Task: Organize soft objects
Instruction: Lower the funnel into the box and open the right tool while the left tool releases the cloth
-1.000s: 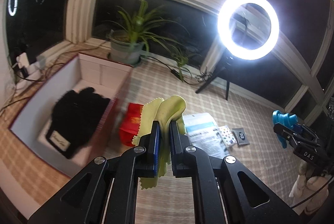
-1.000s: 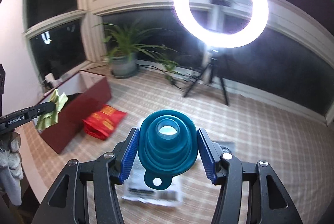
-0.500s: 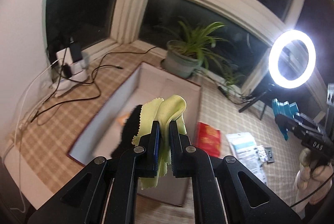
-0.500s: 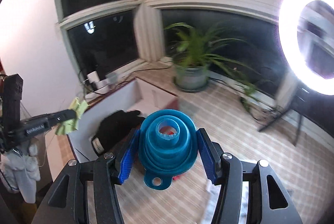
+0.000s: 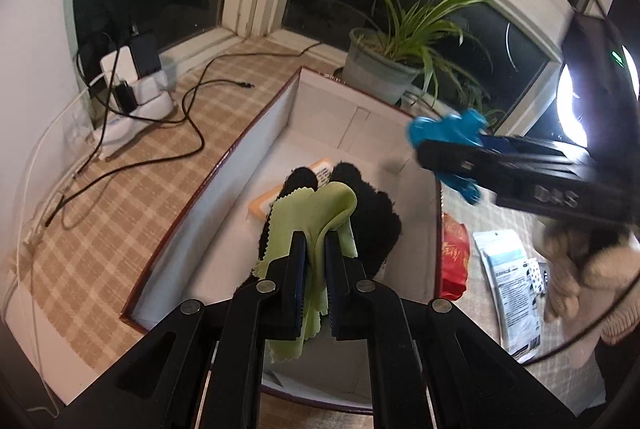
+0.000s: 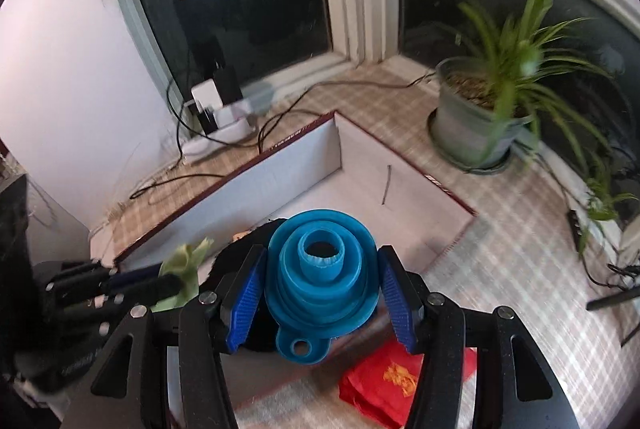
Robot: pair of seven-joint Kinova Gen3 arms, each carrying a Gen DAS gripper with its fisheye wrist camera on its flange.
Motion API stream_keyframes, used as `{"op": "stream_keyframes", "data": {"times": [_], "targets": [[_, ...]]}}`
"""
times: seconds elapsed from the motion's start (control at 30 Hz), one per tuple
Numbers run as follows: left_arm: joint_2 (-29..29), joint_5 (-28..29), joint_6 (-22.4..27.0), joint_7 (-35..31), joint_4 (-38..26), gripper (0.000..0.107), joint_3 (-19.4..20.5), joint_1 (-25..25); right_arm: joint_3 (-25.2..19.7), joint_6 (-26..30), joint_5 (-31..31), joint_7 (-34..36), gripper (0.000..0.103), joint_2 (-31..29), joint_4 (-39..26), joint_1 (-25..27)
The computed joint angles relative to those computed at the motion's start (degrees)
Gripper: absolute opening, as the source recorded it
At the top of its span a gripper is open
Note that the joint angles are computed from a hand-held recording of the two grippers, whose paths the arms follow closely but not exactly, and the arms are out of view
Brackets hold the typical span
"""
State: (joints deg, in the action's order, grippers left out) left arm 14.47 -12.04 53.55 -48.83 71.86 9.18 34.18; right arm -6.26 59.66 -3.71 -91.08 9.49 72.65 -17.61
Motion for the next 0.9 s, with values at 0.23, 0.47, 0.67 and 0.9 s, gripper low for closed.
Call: {"op": "stream_keyframes", "data": {"times": [0.23,0.47,0.67,0.9], "targets": [[1.9,1.7,1.1,-1.2,-1.4,0.008,0.1,-0.5,-0.1,4.1,-2.1,0.1,0.053,7.2,-6.7,0.0],[3.2,3.3,1.7,-3.0,-2.5,0.009,-0.2,-0.7,0.2,6.9,-2.7,-0.9,0.058,10.8,-10.3,-0.4],[3.3,3.4,2.2,-2.8,-3.0,0.034,-0.7,-0.5,0.0,6.8,-4.1,-0.8,0.069,10.7,-10.7,0.3],[2.4,3.0,1.9,-1.2,-2.5,0.035,-0.9,-0.4,-0.1,6.4,-5.4,-1.2,0.069,9.3,-10.1,0.9]]}}
